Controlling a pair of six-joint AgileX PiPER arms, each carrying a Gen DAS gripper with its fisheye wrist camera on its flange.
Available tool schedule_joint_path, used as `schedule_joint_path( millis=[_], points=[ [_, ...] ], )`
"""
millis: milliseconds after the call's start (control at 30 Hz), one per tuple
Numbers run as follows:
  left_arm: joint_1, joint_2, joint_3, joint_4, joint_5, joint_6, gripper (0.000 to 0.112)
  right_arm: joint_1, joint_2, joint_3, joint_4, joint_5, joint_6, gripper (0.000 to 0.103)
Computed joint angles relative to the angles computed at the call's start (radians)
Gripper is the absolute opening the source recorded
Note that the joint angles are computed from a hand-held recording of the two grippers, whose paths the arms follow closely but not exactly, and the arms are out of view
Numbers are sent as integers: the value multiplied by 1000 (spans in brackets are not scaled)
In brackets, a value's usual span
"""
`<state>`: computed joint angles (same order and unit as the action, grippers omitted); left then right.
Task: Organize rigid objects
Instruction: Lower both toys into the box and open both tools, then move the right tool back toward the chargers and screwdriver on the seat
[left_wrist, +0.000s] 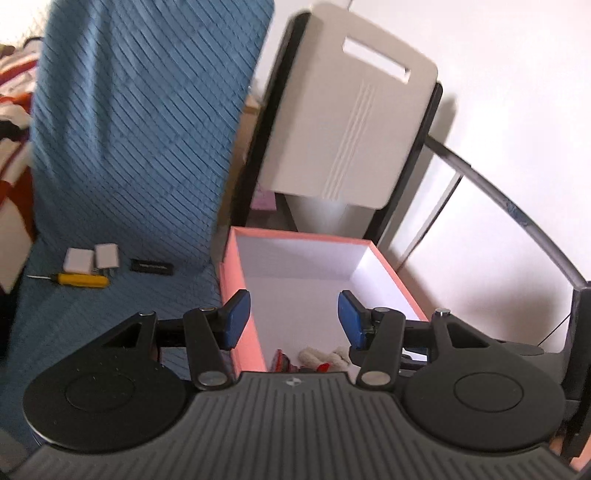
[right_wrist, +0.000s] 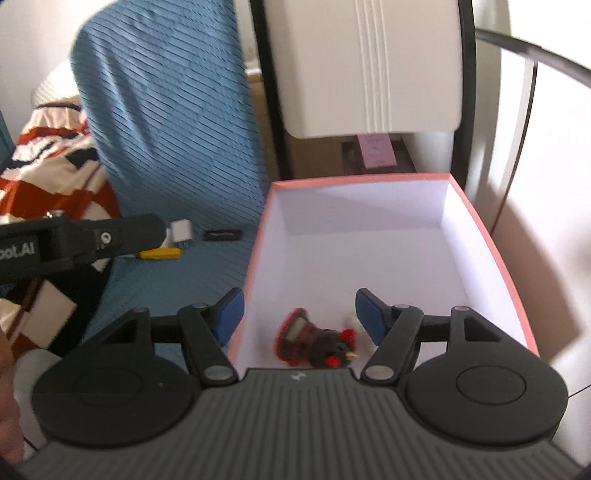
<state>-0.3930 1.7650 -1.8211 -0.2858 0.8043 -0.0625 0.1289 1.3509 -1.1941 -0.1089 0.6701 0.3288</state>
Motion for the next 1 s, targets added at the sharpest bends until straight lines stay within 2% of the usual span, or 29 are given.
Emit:
schedule_joint_path(
  millis=[167,400,500,700,900,1000],
  points=[
    [23,-171,171,46,-64,-22,59,112,-90,62,-94,-32,112,69],
    [106,-347,349,12,-60,34,59,296,-154,126,-306,20,392,69],
    [148,-394,409,-17,-51,69,59,397,-171,145,-408,61,517,69],
    [233,-462,502,-100,-27,160,59,552,-179,142,-513,150,654,69],
    [322,-497,554,-187,-14,249,59,639,-147,123,-562,199,740,69],
    [379,-494,556,-267,20,342,59,664,-127,120,-580,201,774,69]
  ],
)
